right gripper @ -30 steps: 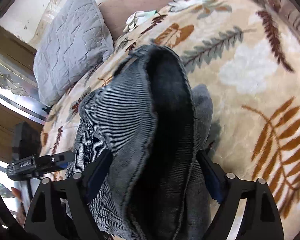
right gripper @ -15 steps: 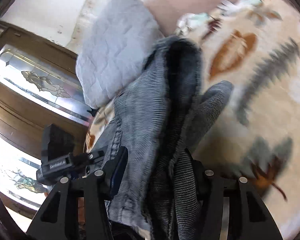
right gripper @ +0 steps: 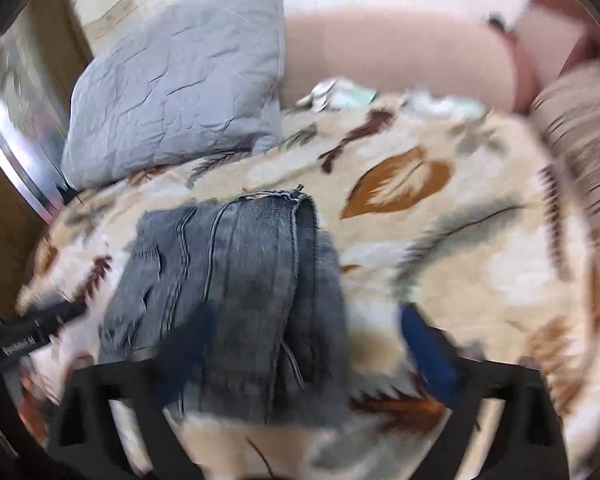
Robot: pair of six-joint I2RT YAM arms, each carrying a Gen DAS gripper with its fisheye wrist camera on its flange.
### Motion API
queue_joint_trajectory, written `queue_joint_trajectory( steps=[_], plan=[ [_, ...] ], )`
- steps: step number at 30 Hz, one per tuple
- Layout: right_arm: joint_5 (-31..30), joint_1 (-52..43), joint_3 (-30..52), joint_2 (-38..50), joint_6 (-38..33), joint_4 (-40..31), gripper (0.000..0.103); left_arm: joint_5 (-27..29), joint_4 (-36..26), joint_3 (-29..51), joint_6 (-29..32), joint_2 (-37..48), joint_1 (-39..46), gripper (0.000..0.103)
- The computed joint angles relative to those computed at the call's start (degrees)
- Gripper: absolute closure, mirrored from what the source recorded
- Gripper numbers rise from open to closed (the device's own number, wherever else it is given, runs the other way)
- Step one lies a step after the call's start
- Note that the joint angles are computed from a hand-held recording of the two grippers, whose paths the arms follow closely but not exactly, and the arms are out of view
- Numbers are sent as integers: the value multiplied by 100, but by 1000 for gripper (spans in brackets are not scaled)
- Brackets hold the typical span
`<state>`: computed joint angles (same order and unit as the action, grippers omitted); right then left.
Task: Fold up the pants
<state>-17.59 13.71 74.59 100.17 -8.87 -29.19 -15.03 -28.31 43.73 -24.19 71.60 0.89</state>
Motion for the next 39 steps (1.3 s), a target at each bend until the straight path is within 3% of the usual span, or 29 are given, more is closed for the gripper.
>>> queue_joint_trajectory(
  steps=[2, 3, 8, 13, 16, 26, 30, 39],
  plan=[
    [431, 93, -519, -538, -252, -4, 4, -909, -18, -313, -92, -408, -595, 22],
    [595, 149, -602, -647, -365, -117, 4, -1017, -13, -458, -4, -551, -548, 21],
    [981, 216, -1974, -1829, -871, 206, 4, -376, -98, -852, -218, -711, -594, 21],
    [1268, 302, -2809, -2677, -929, 538, 3, -980, -881, -863, -751, -917, -1440, 21],
    [1388, 314, -2965, -2945, -981, 504, 3, -1424, -1194, -793, -1079, -934, -1939, 21],
    [877, -2, -3208, -3695, -1043, 284, 3, -1408, -1425, -614, -1399, -1077, -2615, 21],
    [902, -65, -3300, -3823, -1103, 323, 3, -1228, -1527, -548, -1502, -1036, -2735, 21],
    [814, -313, -3383, -3890, -1055, 244, 3, -1370, -1696, -405, -1731, -1062, -3286, 21]
  ],
)
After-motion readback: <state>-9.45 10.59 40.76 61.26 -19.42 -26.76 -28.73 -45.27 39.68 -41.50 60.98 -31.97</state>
